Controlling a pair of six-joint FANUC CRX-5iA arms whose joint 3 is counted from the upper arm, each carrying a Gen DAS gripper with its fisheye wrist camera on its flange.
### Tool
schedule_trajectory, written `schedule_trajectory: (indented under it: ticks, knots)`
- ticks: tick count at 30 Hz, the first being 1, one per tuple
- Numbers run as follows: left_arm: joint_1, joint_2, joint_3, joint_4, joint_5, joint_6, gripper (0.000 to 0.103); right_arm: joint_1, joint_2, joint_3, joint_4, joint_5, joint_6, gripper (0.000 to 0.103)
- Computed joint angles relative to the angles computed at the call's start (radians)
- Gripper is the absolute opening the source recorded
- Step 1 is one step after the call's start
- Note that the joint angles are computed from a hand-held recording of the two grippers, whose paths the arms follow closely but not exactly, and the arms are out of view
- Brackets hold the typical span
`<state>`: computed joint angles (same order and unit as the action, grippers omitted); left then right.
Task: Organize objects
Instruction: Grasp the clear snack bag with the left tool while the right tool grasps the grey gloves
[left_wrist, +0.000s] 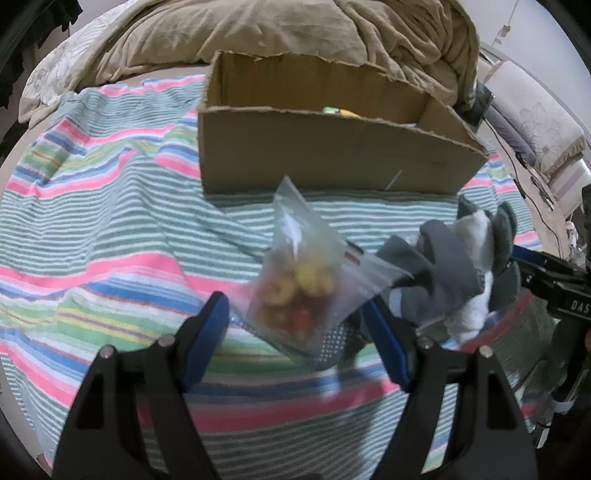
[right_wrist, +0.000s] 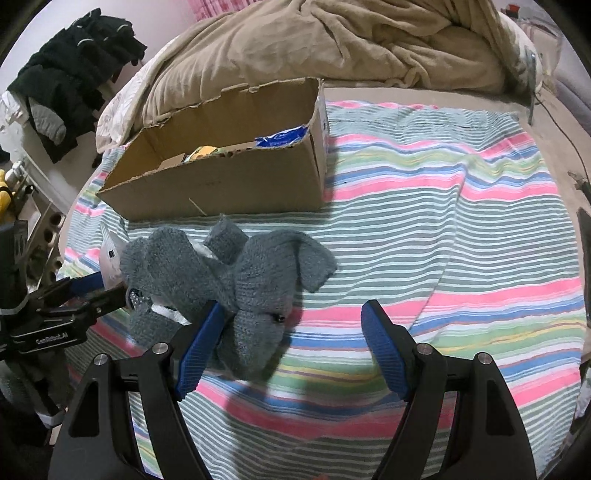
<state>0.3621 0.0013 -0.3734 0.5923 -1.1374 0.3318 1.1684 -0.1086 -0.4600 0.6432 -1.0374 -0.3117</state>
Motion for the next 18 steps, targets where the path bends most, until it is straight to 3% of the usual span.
schedule_trajectory:
  ticks: [7, 11, 13, 18]
  knots:
    - [-0.002, -0.001, -0.018, 0.015, 0.022, -0.033, 0.076, -0.024, 0.006, -0.005, -0.004, 0.079, 0.035, 0.069]
    - [0.005, 0.004, -0.021, 0.032, 0.022, -0.052, 0.069, -0.045, 0.006, -0.018, -0.001, 0.167, 0.052, 0.043]
    - [0.009, 0.006, -0.023, 0.040, 0.022, -0.062, 0.060, -0.050, 0.020, -0.003, -0.015, 0.163, 0.078, 0.043]
    - [0.017, 0.008, -0.022, 0.056, 0.007, -0.079, 0.054, -0.055, 0.013, -0.014, -0.002, 0.178, 0.065, 0.039]
